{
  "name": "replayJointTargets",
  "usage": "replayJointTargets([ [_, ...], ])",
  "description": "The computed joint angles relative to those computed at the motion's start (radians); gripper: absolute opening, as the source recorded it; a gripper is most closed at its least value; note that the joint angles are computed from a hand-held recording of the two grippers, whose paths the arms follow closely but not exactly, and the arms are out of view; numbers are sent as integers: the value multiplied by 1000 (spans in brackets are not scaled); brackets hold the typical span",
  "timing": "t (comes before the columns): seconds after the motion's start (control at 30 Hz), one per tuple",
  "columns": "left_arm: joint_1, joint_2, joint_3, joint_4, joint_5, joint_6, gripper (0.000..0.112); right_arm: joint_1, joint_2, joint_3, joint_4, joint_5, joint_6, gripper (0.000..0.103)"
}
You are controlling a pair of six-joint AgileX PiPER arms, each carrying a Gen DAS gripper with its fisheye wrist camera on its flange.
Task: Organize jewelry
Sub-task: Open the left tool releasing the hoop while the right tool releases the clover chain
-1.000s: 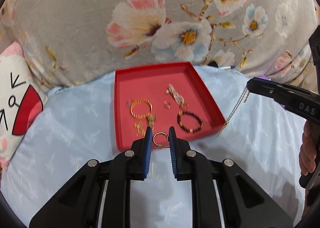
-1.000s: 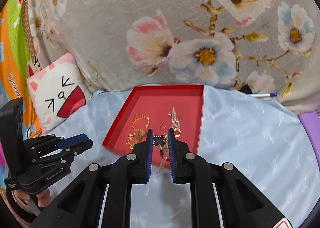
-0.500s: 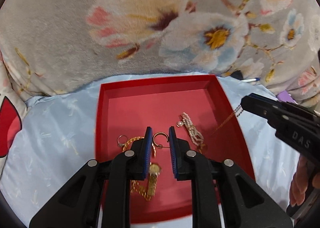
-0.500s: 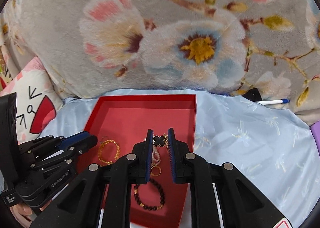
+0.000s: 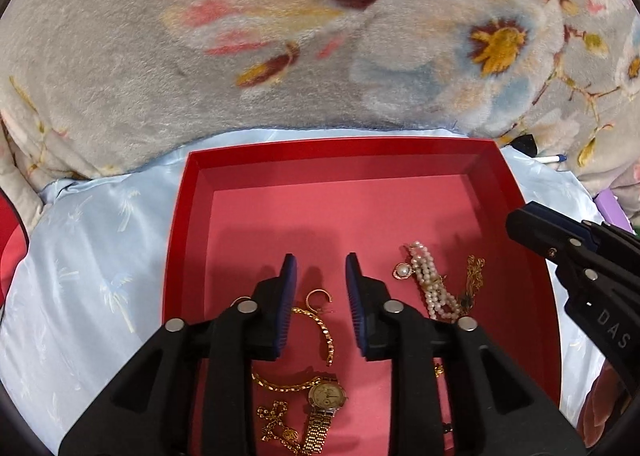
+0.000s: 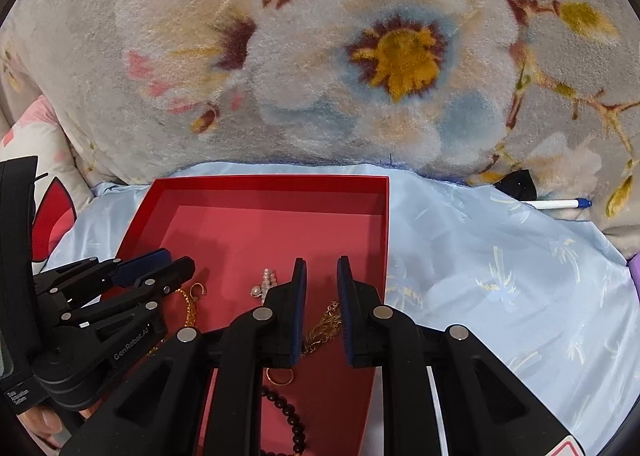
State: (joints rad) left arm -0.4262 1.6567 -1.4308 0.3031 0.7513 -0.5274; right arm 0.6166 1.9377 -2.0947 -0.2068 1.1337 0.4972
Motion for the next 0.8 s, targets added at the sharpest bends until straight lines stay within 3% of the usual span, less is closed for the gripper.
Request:
replayJointTargets([
  [0.13,-4,-25,31,37,-9,-32,27,12,-36,56,-17,-27,11,15],
  [0.27,-18,-77,81,95,-16,-91,34,25,-101,142,-20,-67,27,16],
  [0.47,-94,-235,234,229,-10,-229,47,78,-279,383,-47,-151,122,23],
  [0.6,-158,-344,356,277,11,-319,47,141,-409,558,-69,-194,216,27],
  [0.7,-224,-406,436,331,50,-419,47,233,-473,642,-156,-183,320,29],
  [0.8,-314,-452,503,429,108,-567,47,337,-501,682,-255,-144,430,36],
])
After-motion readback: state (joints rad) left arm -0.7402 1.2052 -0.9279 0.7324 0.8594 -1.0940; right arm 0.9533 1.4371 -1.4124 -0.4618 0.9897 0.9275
